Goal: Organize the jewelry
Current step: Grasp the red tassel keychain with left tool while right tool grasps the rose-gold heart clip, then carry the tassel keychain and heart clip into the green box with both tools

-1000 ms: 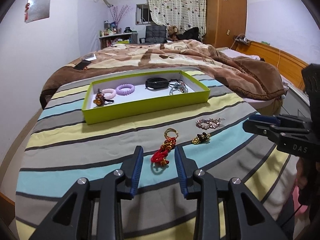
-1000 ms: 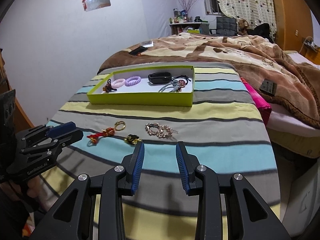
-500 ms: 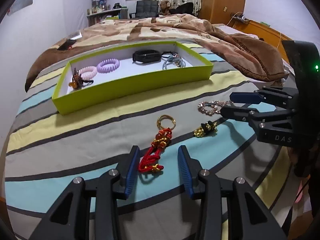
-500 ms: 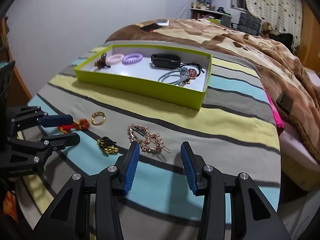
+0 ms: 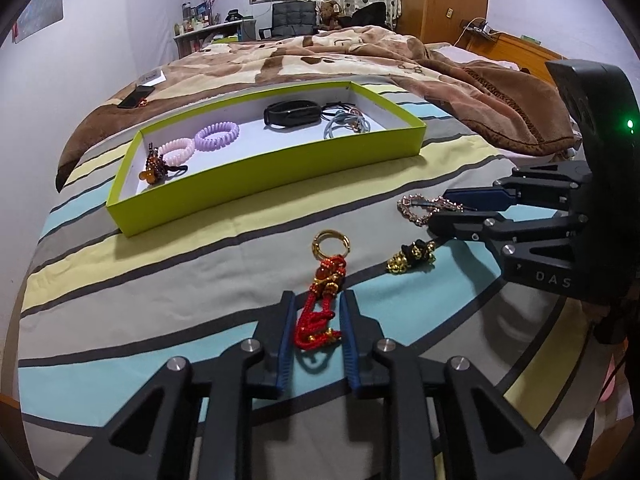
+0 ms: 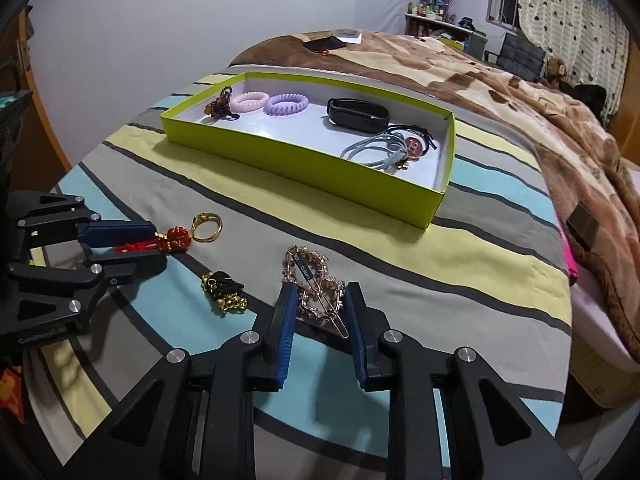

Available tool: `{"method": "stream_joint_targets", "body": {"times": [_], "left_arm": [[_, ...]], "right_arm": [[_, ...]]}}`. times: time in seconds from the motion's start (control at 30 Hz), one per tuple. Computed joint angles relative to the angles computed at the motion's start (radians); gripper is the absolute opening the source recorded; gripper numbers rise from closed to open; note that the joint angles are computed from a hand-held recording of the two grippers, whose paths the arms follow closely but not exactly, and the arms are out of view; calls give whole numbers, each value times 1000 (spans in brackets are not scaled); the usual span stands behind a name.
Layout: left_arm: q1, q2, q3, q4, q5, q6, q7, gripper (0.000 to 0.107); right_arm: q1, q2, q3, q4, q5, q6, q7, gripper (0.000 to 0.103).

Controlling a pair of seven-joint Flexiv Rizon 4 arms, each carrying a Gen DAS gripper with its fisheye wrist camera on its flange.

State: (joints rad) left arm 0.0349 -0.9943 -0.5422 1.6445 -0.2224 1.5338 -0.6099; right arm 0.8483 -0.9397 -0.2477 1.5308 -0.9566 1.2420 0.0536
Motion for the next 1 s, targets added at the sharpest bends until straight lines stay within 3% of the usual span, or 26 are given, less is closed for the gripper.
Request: {"method": "stream_joint_targets", "body": {"times": [0.23, 0.57, 0.7, 0.73, 1.0], "left_arm": [[50, 0, -52, 35, -1, 1, 6, 21], [180, -34, -198, 107, 31, 57, -1, 19], [206, -44, -222, 117, 55, 61, -20, 19], [212, -45, -228, 120, 60, 63, -23, 14], [241, -51, -247, 131, 96, 69, -46, 14]], "right_arm": [[31, 17, -29, 29, -27, 9, 99, 25], [90, 82, -113, 125, -261, 45, 501, 25], [68, 91, -82, 121, -321, 21, 565, 25], [59, 92, -70, 119, -331, 16, 570, 25], [-3, 96, 19, 97, -413, -36, 612, 25]]}}
